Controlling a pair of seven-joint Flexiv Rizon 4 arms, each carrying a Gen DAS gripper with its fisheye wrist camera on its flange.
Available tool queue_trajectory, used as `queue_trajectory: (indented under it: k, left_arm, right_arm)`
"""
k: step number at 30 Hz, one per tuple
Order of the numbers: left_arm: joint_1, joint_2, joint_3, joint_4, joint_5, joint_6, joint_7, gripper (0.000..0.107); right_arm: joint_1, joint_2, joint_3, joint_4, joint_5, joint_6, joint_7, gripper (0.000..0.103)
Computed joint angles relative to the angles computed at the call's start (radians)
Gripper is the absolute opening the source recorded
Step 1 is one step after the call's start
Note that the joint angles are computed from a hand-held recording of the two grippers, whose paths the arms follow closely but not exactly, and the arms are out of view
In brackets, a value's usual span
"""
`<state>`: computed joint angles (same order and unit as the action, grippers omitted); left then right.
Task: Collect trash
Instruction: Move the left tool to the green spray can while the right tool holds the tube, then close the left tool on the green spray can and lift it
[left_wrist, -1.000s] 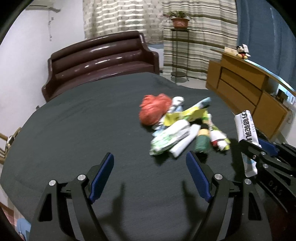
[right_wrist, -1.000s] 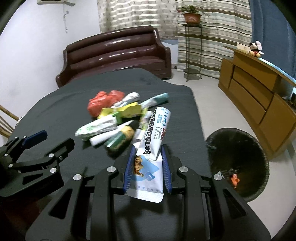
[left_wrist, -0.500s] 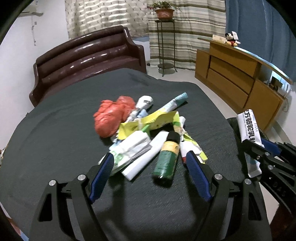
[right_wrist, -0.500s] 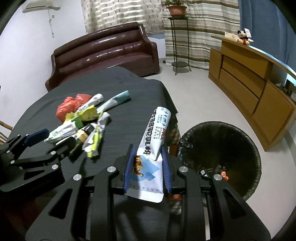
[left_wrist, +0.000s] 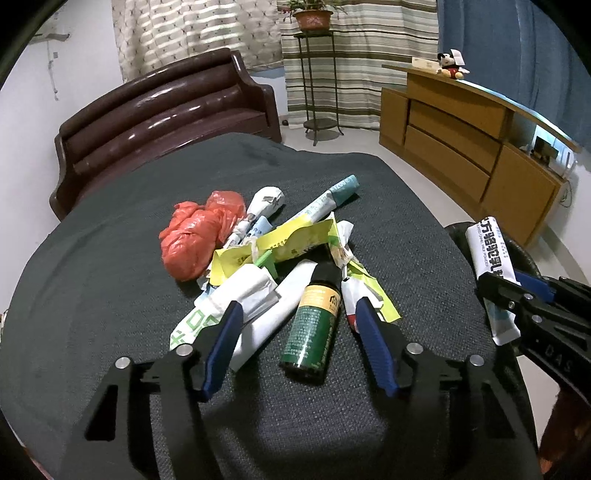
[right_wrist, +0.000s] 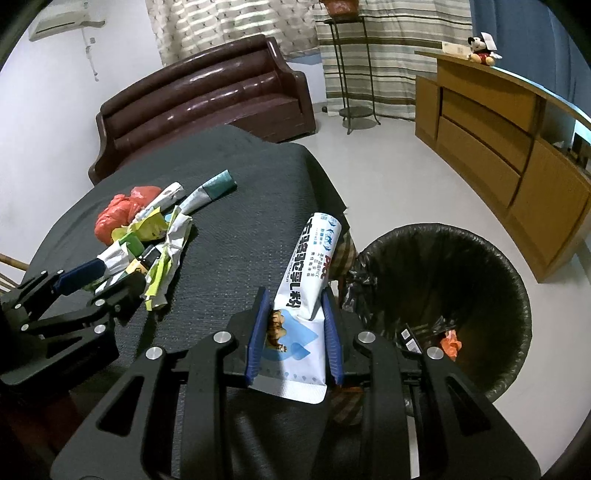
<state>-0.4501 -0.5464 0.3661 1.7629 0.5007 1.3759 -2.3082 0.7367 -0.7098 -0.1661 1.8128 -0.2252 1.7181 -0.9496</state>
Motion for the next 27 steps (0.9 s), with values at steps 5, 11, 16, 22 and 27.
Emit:
queue_trajectory:
  k: [5,11,16,22,27]
  left_arm:
    - [-0.006,0.001,0.007,0.0,0.008,-0.001,-0.008,0.055]
    - [-0.007,0.012,0.013,0.015,0.021,0.011,-0.028,0.055]
    - [-0.002,0.014,0.007,0.017,0.024,0.009,-0.021,0.055]
    - [0.041,0.012,-0.046,0.028,-0.015,0.039,0.039,0.046]
    - [0.027,0.01,-0.034,0.037,-0.048,0.043,0.063,0.044]
  right_arm:
    - [-0.004,0.002,0.004,0.001,0.002,-0.001,-0.001,0.028]
    - [-0.007,0.002,0.007,-0.001,0.0,-0.002,-0.002,0.028]
    - [-0.007,0.002,0.007,-0.001,-0.001,-0.003,-0.002,0.028]
    - [-0.01,0.002,0.011,-0.002,-0.001,-0.004,-0.001,0.028]
    - [-0.009,0.002,0.01,-0.003,-0.002,-0.004,0.0,0.028]
